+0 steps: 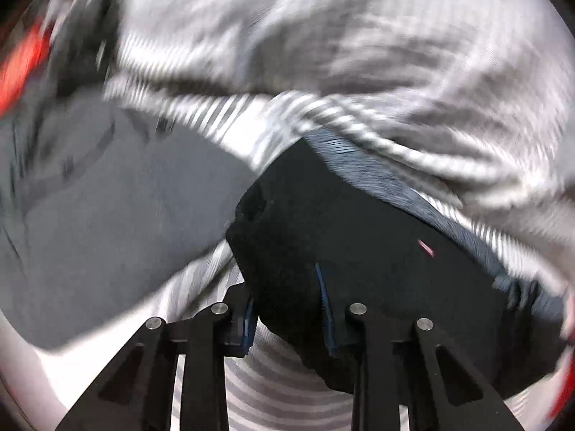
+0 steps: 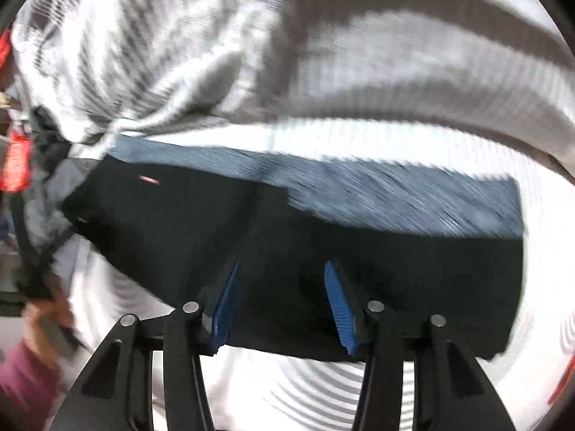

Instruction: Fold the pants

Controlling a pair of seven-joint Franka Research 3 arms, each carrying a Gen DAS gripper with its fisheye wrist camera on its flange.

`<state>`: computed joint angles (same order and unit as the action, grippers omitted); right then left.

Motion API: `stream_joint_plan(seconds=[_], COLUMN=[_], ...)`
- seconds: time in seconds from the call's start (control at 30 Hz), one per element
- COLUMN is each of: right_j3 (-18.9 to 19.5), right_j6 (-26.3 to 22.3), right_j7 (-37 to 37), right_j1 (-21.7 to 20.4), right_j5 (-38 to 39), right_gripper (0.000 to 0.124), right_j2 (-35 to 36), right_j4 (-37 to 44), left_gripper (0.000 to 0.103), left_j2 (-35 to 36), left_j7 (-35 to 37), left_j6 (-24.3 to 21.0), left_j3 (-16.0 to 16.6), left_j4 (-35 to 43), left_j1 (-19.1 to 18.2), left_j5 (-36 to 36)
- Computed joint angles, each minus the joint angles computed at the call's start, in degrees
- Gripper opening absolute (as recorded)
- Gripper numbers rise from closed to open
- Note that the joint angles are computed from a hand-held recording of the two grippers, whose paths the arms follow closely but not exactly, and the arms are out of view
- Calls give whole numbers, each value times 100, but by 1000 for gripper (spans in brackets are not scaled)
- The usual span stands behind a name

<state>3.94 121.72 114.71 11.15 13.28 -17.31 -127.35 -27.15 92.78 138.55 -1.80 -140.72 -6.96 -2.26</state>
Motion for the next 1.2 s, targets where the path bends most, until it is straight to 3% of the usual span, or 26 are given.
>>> stream_joint_plan(seconds=[0.13,0.27,0.57,0.77,0.8,0.83,0.87,1.03,1.2], right_j3=[-182,-134,324,528,531,526,493,434,337], right_j6=[-174,-485,-1904,-2938,-3061,-3141,-3209,-2188,-1239], right_j7=[-577,-1109,-1333,-1073,-1028,-1002,-986,-1535,-2054], right_j1=[186,286,339,453,491,526,575,472,135], right_j5=[931,1731,2289,2140,2068,2004,1869,2002,2873], right_gripper=[71,79,79,79,64,30,21,17,17], right_j2=[889,1932,4469,5860,5967,6021,6046,4862,3352], right_j4=[1019,2236,5275,7089,7215,7277,7323,5636,3781], left_gripper=[30,30,30,30,30,30,30,30,30], left_j2=[-392,-642,-715,-837,-841,-838,-825,-1107,-1538], left_j7=[335,603,940,1058,1055,1044,1033,1190,1330], left_j6=[443,714,1007,1211,1219,1202,1146,1152,953], left_j3=[-238,-266,-145,-150,-155,-159,-158,-174,-213], left_j4=[-338,-594,-737,-917,-923,-913,-882,-954,-838], left_j1=[-140,-315,-493,-533,-532,-530,-535,-722,-1135], left_j5=[501,813,953,994,999,998,983,953,790])
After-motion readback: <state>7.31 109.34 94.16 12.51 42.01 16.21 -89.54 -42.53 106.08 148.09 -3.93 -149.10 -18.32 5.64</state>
